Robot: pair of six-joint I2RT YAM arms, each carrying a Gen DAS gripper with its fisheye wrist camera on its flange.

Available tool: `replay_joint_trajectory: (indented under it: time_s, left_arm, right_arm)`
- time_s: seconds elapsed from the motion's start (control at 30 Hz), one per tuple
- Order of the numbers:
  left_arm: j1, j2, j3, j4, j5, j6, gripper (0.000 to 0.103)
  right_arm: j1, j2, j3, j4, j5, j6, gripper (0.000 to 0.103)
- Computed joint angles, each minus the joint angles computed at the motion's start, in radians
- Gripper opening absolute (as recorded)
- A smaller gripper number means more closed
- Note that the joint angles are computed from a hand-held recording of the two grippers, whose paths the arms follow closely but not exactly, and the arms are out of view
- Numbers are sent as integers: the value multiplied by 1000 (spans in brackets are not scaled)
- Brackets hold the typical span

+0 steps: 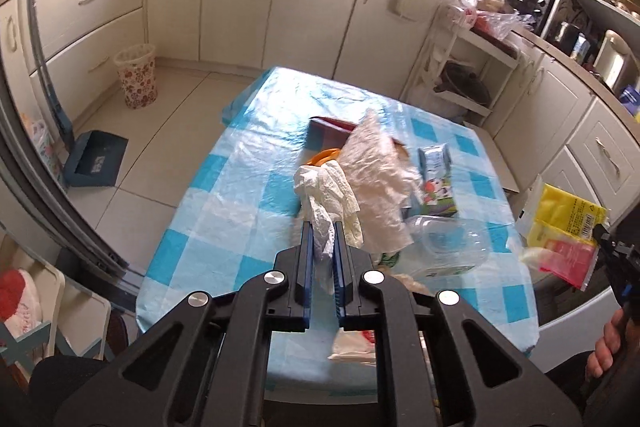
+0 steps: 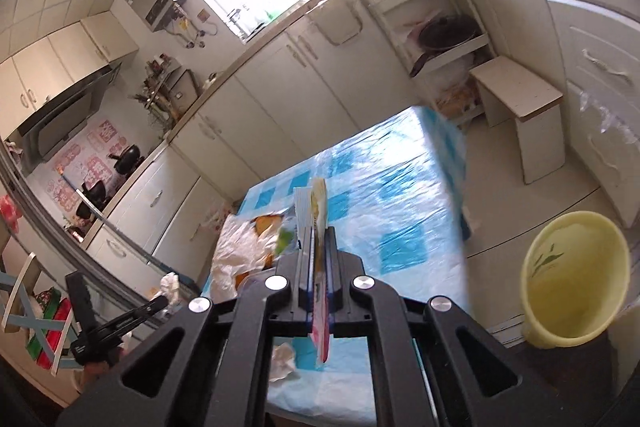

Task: Collect trash
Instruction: 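Carry both items over the yellow bucket and open both tools to drop them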

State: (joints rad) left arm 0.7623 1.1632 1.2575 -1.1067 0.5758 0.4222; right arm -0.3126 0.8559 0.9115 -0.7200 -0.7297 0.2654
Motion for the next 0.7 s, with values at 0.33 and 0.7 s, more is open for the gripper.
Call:
replay_joint_trajectory:
  time_s: [0.33, 0.7]
  left_arm:
    - [-835, -100, 11, 104, -250, -452, 9]
    - [-1432, 354, 87, 356, -381, -795, 9]
  right_arm:
    - [-392, 232, 99, -115, 81, -297, 5]
    - [-345, 656, 225, -137, 374, -391, 12]
